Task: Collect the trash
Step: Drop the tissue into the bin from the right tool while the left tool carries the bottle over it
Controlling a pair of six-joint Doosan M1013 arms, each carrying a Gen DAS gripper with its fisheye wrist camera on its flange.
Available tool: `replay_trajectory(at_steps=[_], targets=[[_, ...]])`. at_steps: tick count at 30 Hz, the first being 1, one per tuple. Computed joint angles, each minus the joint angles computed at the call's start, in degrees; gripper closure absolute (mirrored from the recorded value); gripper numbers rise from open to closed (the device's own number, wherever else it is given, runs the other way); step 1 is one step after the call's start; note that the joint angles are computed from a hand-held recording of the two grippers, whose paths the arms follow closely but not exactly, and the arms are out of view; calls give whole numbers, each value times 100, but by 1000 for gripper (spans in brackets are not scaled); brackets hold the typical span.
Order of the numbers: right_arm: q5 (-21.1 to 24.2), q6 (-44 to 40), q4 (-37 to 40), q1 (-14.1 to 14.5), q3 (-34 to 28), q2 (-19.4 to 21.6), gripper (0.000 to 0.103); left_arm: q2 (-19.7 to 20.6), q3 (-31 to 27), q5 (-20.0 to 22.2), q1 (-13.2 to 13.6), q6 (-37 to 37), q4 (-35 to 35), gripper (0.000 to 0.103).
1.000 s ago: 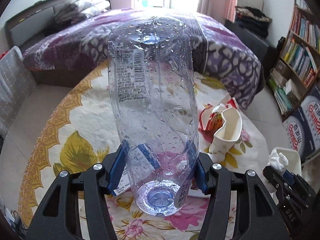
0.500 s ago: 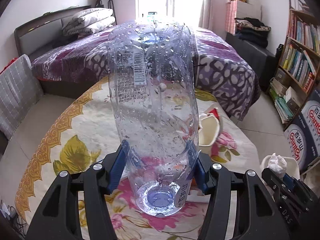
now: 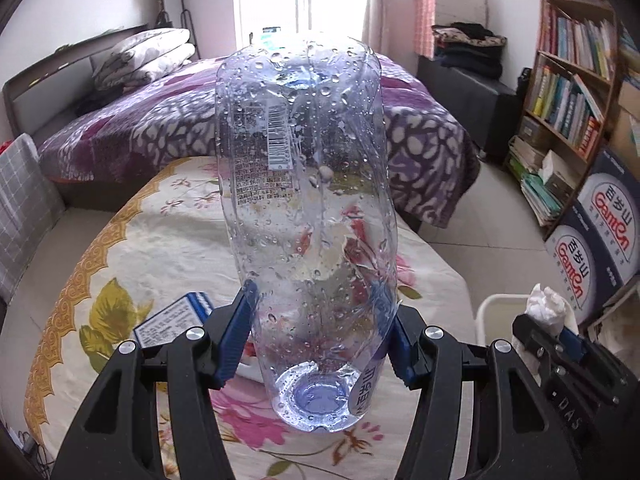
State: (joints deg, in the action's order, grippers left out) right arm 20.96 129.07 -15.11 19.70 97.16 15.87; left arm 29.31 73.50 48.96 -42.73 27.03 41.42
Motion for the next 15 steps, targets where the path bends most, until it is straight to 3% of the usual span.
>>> replay_trajectory(at_steps=[15], targets=[[232,1216,-654,-377,332,-302,69,254,-365,-181,-287,678,-264,45]])
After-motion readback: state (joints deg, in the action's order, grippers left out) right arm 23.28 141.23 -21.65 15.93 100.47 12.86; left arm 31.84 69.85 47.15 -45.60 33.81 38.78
